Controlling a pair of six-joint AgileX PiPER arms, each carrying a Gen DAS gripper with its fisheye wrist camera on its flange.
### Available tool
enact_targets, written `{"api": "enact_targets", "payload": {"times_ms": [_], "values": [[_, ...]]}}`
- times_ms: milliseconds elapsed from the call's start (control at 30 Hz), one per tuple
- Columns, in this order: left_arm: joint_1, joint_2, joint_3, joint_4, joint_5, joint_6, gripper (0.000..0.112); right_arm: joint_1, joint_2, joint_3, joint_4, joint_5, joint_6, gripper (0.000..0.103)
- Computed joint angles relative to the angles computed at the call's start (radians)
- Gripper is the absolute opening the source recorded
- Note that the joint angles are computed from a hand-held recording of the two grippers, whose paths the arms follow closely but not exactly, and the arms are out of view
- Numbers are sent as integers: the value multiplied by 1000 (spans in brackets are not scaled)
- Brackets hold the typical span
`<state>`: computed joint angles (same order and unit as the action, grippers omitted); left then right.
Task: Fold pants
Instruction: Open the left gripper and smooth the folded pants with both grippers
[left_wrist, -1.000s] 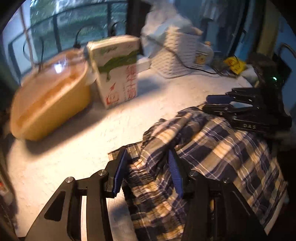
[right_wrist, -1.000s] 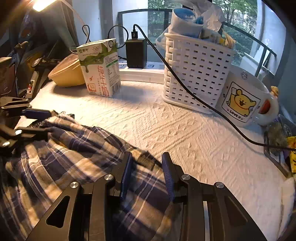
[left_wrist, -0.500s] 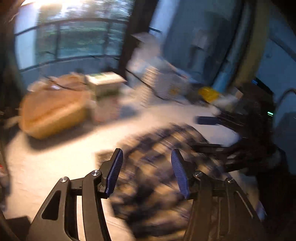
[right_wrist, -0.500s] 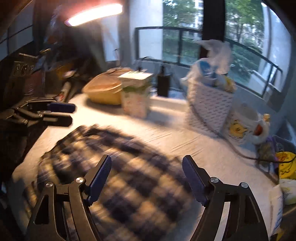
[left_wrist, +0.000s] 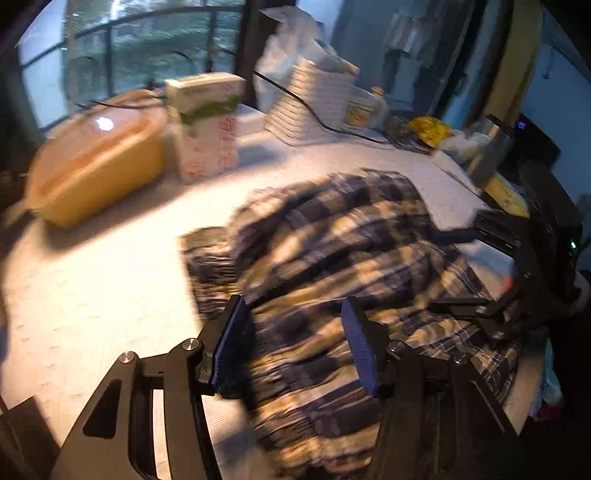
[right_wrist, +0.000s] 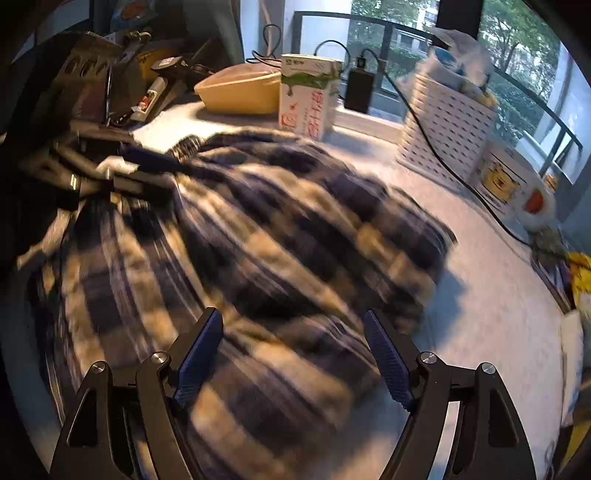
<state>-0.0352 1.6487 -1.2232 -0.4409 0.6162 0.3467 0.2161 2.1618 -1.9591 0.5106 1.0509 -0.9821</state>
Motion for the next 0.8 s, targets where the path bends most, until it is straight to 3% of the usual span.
{"api": "enact_targets", "payload": {"times_ms": [100, 300, 433, 567, 800], "values": [[-13, -77, 37, 80, -35, -100, 54, -37, -51, 54, -26, -6, 22, 80], [-91, -153, 79, 12, -21, -43, 54, -65, -172, 180, 99, -13, -58, 80], [-179, -128, 108, 123, -27, -180, 54, -8, -221, 299, 44, -89, -79, 80], [-198, -140, 172, 135, -50, -231, 54, 1, -290, 461, 35, -189, -111, 80], [-167, -200, 257, 83, -48, -186, 54, -107, -349, 564, 94, -139, -137, 80]]}}
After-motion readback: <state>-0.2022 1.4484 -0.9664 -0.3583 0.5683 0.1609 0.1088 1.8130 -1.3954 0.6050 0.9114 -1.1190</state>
